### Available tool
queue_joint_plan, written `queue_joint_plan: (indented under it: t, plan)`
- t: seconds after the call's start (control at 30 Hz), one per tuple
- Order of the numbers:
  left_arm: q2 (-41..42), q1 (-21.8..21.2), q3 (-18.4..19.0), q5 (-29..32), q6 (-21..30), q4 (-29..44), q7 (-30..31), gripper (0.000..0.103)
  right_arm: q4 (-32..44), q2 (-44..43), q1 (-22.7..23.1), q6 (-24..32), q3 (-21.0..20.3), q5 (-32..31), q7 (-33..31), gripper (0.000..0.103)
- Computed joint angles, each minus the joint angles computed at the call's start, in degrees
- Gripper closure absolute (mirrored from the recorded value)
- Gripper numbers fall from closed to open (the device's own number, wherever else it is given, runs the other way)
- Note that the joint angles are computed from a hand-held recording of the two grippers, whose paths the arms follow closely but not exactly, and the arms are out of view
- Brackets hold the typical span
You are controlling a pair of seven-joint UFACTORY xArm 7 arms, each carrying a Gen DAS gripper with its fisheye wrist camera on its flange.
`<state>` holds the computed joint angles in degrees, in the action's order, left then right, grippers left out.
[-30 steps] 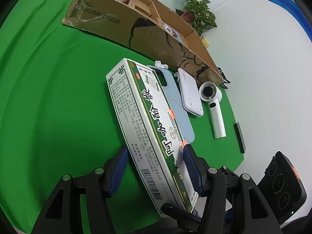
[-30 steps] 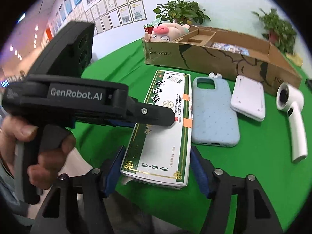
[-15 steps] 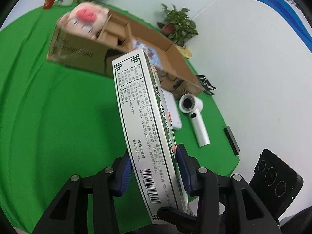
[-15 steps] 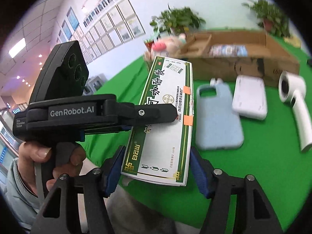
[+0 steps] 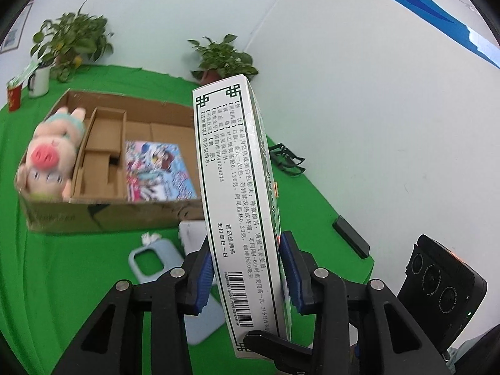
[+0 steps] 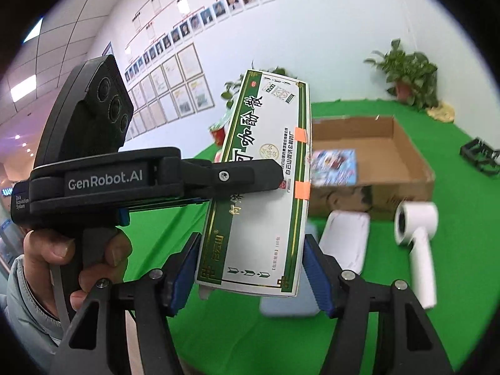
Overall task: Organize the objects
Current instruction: 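Carry the medicine box over the cardboard box toward the game box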
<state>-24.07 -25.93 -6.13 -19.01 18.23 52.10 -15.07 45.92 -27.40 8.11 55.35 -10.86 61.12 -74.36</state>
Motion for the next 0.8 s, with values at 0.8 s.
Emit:
queue_joint_plan:
  t: [0.8]
  plan:
    - [20.83, 6.23, -1.51, -0.70, 13.87, 34.79, 7.29, 0.067, 23.11, 17.45, -4.84, 1.05, 4.12, 4.59, 5.40, 0.040]
